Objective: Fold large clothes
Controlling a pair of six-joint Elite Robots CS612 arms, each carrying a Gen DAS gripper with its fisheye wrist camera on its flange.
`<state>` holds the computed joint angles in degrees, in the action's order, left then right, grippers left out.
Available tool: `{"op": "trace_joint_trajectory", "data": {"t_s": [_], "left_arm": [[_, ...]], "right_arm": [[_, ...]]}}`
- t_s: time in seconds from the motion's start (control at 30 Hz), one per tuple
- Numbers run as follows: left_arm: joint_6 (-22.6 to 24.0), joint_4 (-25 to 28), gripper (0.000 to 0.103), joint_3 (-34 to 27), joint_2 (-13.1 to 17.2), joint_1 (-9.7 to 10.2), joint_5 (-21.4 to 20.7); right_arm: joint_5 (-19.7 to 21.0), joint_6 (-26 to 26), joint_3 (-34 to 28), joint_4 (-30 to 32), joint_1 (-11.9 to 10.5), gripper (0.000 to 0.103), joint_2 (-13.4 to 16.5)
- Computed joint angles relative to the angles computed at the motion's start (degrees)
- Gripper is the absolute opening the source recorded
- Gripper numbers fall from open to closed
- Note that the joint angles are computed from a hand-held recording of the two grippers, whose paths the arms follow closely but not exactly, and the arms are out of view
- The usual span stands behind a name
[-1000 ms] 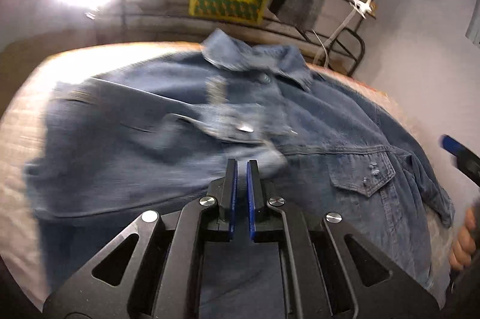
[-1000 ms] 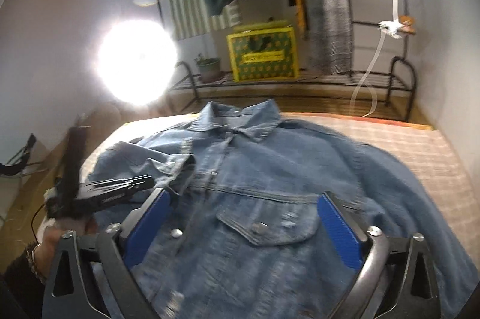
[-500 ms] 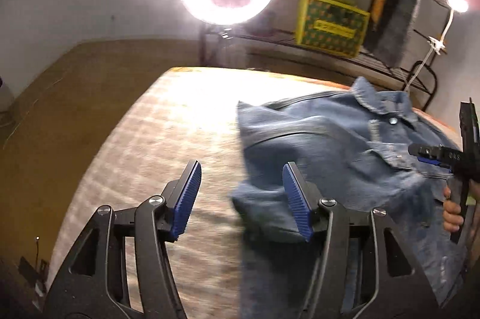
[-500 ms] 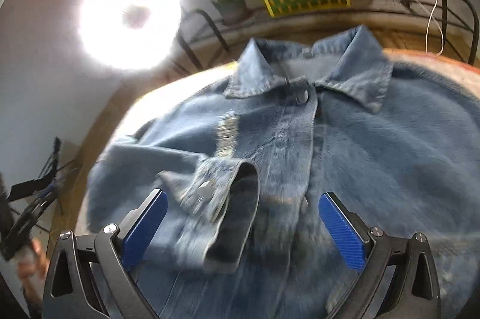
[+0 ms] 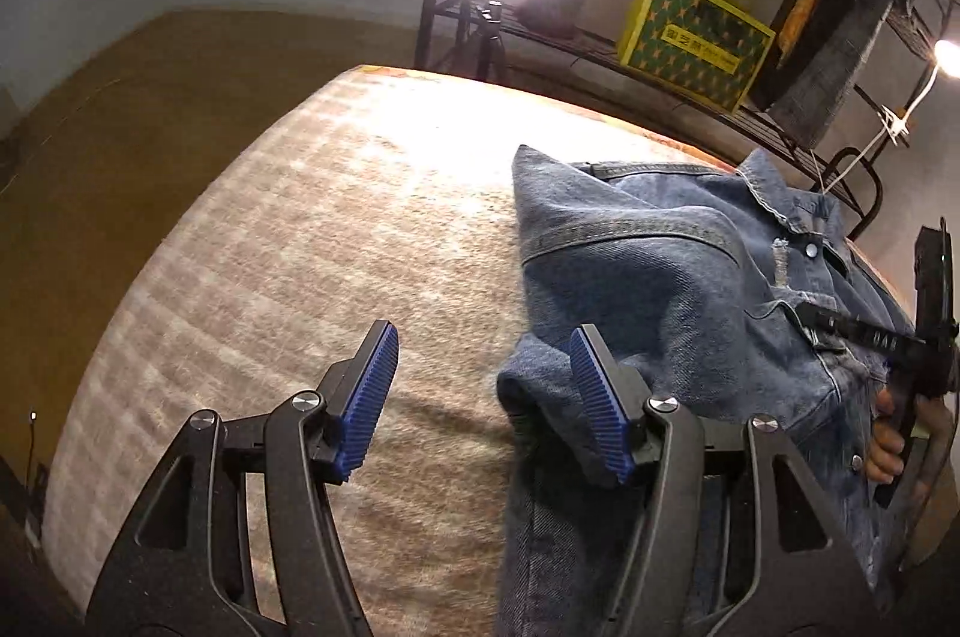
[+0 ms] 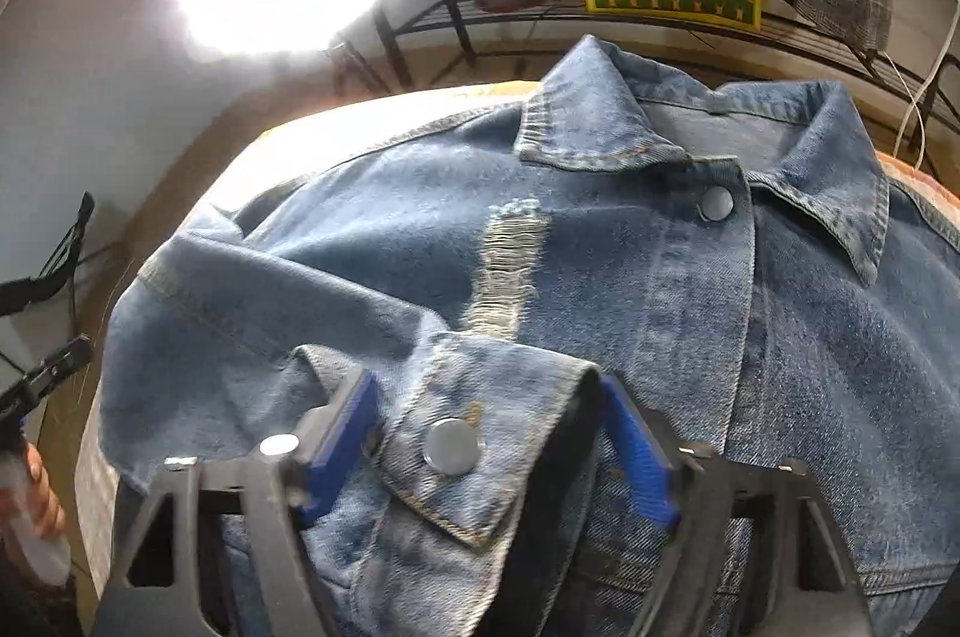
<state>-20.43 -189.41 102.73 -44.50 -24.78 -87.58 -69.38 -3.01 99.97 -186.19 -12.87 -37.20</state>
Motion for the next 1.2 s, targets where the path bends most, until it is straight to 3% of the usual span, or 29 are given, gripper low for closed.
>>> {"op": "trace_joint_trajectory", "data": {"t_s": [0.03, 0.07, 0.1, 0.2, 0.3, 0.47, 0.53, 0.63, 0.77, 0.8, 0.9, 0.97, 1.0, 1.07, 1.13, 1.2], "left_arm": [[0.44, 0.09, 0.061, -0.25, 0.17, 0.02, -0.27], [0.59, -0.02, 0.061, -0.31, 0.20, -0.06, -0.24], [0.67, -0.10, 0.061, -0.35, 0.21, -0.13, -0.15], [0.98, -0.80, 0.061, -0.44, 0.45, -0.25, -0.36], [1.68, -1.47, 0.062, -0.49, 0.47, -0.56, 0.11], [3.31, -1.30, 0.061, -1.10, 1.10, -1.03, -1.38], [4.16, -0.18, 0.061, -1.71, 1.57, -1.47, -1.65], [5.52, 2.16, 0.061, -2.61, 2.28, -2.10, -2.61], [11.83, 5.81, 0.062, -2.80, 2.94, -3.92, 5.31], [12.73, 5.93, 0.066, -2.78, 3.18, -4.07, 6.77], [11.25, 5.72, 0.067, -2.84, 3.25, -3.78, 8.13], [10.10, 4.46, 0.064, -2.52, 3.05, -3.97, 13.09], [9.47, 4.81, 0.062, -2.53, 2.83, -3.50, 12.34], [5.55, 4.29, 0.062, -1.95, 1.94, -1.59, 3.63], [5.08, 3.69, 0.064, -1.47, 1.35, -0.75, -2.19], [5.19, 3.80, 0.064, -1.36, 1.14, -1.06, -2.88]], "right_arm": [[2.87, 1.18, -0.13, 0.45, -0.75, 0.052, 0.08], [7.14, 2.36, -0.70, 1.72, -1.51, 0.032, 0.39], [9.01, 3.36, -0.66, 1.91, -1.96, 0.028, 0.47], [8.42, 3.28, -0.12, 0.06, -1.90, 0.021, 0.19], [6.26, 3.52, 1.41, -3.40, -1.84, 0.018, -1.31], [4.53, 6.09, 6.76, -16.56, -4.91, 0.018, -3.74], [4.66, 7.47, 6.92, -15.99, -6.02, 0.018, -2.98], [6.07, 8.85, 5.35, -8.98, -7.15, 0.018, -1.13], [5.70, 7.70, 5.60, -8.26, -7.02, 0.018, -0.82], [6.21, 7.40, 5.72, -7.99, -6.98, 0.018, -1.06], [9.38, 6.61, 6.47, -7.33, -7.13, 0.018, -1.95], [9.80, 5.54, 7.36, -8.21, -7.31, 0.018, -2.54], [10.42, 5.75, 7.83, -8.14, -7.50, 0.018, -2.95], [12.01, 6.51, 8.03, -7.87, -7.93, 0.018, -3.05], [11.95, 6.21, 8.03, -7.59, -8.07, 0.018, -3.04], [11.94, 6.60, 7.89, -7.20, -8.10, 0.018, -2.87]]}}
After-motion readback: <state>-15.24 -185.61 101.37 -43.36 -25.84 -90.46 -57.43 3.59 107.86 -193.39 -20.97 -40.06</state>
